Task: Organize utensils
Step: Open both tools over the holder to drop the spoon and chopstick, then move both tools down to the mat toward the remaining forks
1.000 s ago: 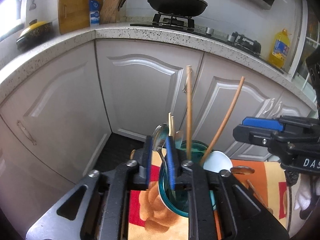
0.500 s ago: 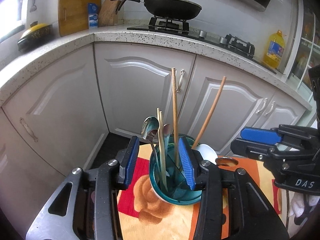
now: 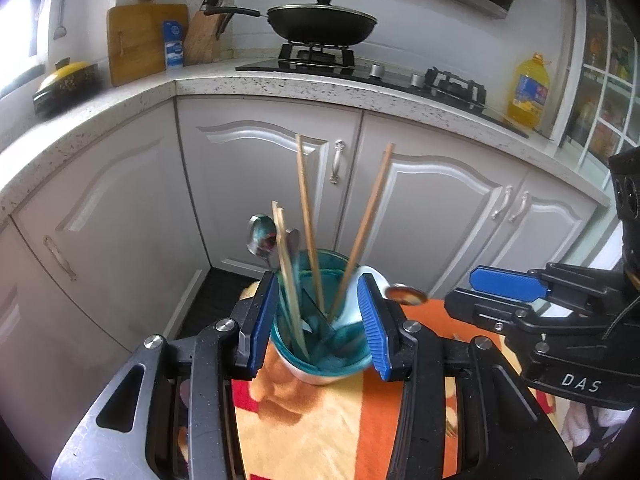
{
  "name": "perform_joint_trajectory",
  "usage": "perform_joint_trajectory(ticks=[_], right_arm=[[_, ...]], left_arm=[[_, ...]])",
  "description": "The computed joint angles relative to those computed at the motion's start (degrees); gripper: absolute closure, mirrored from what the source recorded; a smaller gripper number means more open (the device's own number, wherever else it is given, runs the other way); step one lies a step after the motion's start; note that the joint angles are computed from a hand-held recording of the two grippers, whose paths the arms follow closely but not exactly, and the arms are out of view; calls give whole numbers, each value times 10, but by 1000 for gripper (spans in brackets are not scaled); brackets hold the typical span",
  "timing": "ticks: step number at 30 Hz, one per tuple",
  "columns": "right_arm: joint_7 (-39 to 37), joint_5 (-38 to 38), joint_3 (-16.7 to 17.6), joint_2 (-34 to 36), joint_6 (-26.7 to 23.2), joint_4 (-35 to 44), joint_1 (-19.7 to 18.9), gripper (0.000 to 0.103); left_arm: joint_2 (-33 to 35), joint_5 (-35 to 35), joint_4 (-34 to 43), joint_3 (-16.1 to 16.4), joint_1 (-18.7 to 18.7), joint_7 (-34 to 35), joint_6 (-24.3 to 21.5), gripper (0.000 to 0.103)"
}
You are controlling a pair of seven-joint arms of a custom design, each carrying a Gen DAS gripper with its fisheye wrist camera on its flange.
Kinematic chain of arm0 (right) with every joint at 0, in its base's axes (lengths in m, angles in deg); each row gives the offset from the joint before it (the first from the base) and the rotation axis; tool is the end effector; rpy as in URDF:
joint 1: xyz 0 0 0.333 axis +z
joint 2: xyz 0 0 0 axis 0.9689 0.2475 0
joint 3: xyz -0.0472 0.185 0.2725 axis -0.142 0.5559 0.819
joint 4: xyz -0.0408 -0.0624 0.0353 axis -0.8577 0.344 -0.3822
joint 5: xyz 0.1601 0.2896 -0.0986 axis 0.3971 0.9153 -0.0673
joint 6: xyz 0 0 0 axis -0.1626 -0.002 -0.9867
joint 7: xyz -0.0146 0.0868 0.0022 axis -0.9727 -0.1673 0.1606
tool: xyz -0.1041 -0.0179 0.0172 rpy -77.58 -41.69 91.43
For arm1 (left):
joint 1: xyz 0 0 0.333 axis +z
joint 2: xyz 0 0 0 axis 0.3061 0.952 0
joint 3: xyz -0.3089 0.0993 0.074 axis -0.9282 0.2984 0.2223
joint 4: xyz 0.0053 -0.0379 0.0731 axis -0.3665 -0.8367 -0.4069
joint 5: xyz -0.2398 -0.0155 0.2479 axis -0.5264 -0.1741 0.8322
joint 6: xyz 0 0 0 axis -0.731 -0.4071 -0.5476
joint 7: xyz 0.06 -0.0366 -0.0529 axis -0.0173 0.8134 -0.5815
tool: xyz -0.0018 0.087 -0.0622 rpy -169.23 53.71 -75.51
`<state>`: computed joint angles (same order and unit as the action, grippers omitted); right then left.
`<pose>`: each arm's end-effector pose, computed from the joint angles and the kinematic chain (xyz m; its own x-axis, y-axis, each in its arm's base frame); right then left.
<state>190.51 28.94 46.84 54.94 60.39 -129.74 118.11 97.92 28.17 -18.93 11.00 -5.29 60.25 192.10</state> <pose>0.4670 0.4470 0.7075 -0.0500 -0.9789 -0.1983 -0.7304 0.1712 -0.6612 0.5579 -0.3672 0.6912 -0.6244 -0.7722 0.1179 -0.5576 0.3349 -0.7596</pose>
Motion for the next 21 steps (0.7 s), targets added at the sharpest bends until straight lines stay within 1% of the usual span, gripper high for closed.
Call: perform_joint_trajectory(ticks=[2, 6, 10, 15, 21], right_arm=[[15, -6, 1, -17, 7, -28, 3, 66], [47, -23, 8, -51, 4, -77, 4, 66], [78, -35, 22, -87, 4, -129, -5, 65], [109, -39, 44, -133, -2, -195, -21, 64], [151, -28, 67, -192, 6, -283, -49, 64]], left_arm=[[-12, -6, -19, -5, 1, 5, 6, 63], [-32, -20, -48, -14, 1, 23, 12, 63], [-45, -32, -69, -22, -2, 37, 14, 63], [-58, -43, -91, -28, -8, 50, 14, 63], [-68, -53, -110, -33, -15, 58, 9, 63]])
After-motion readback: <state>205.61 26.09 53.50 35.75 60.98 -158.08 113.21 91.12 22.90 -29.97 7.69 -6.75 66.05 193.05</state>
